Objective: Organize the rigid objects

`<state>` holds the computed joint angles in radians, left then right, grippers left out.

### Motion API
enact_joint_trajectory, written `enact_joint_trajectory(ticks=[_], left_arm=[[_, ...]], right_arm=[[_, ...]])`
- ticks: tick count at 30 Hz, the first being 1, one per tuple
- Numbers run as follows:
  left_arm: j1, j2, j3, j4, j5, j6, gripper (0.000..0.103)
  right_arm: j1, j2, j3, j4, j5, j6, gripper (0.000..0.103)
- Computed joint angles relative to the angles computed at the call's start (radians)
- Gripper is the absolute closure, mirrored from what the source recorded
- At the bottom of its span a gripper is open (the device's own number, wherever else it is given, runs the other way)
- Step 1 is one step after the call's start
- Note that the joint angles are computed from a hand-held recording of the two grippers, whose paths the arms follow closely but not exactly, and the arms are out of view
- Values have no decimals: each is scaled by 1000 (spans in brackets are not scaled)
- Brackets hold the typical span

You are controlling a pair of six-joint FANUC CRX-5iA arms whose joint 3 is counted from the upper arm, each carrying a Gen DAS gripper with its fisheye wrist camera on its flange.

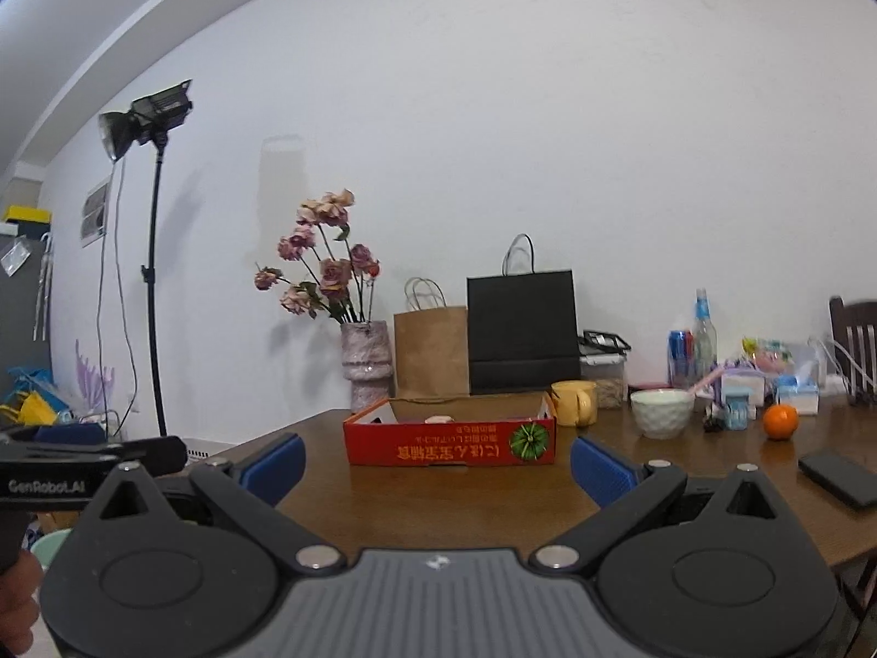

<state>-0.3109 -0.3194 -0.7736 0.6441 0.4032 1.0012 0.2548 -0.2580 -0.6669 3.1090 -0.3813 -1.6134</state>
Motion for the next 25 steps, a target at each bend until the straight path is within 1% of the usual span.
enact_joint_trajectory(ticks=[3, 8, 11, 21, 25], left_arm=[[-8, 1, -8, 21, 19, -7, 0], [-6, 4, -5, 6, 23, 2, 0], [0, 4, -3, -10, 17, 13, 0], [-5, 4, -6, -2, 22, 7, 0], [7, 1, -3, -33, 10, 33, 0]], right_arm=[[1, 4, 10, 27, 9, -13, 0], [4, 9, 2, -4, -2, 14, 0], [4, 8, -1, -4, -4, 11, 0], [8, 8, -9, -19, -10, 24, 0], [4, 10, -4, -6, -5, 11, 0]])
